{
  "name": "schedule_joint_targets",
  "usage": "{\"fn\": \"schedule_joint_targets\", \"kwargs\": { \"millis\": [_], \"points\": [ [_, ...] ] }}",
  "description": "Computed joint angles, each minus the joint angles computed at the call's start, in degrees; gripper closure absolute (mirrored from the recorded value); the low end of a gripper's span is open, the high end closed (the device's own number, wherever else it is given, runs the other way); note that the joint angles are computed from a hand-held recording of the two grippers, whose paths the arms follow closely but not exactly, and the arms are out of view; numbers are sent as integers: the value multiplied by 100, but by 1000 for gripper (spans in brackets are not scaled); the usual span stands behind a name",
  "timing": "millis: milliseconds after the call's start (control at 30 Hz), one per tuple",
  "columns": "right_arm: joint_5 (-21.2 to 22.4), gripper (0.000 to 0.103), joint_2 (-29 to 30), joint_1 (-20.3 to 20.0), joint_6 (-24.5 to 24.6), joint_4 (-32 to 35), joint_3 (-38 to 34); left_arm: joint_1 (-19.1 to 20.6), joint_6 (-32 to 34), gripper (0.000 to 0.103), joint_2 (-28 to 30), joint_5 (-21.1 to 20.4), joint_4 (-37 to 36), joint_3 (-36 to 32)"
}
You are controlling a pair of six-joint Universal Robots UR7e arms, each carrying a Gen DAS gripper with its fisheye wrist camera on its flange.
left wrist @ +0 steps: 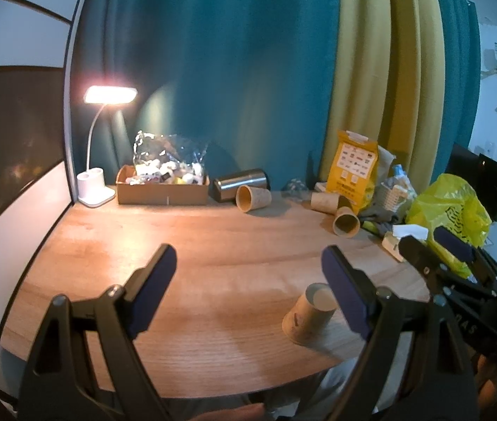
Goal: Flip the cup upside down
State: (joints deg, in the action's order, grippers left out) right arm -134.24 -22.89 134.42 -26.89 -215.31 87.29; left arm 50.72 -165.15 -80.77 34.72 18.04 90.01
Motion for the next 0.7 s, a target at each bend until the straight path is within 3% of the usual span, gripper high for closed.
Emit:
{"fn": "schedule_joint_targets", "kwargs": {
  "millis": [700],
  "points": [
    [-44,20,-27,-6,59,29,23,31,-27,17,12,41,57,-47]
  ]
}}
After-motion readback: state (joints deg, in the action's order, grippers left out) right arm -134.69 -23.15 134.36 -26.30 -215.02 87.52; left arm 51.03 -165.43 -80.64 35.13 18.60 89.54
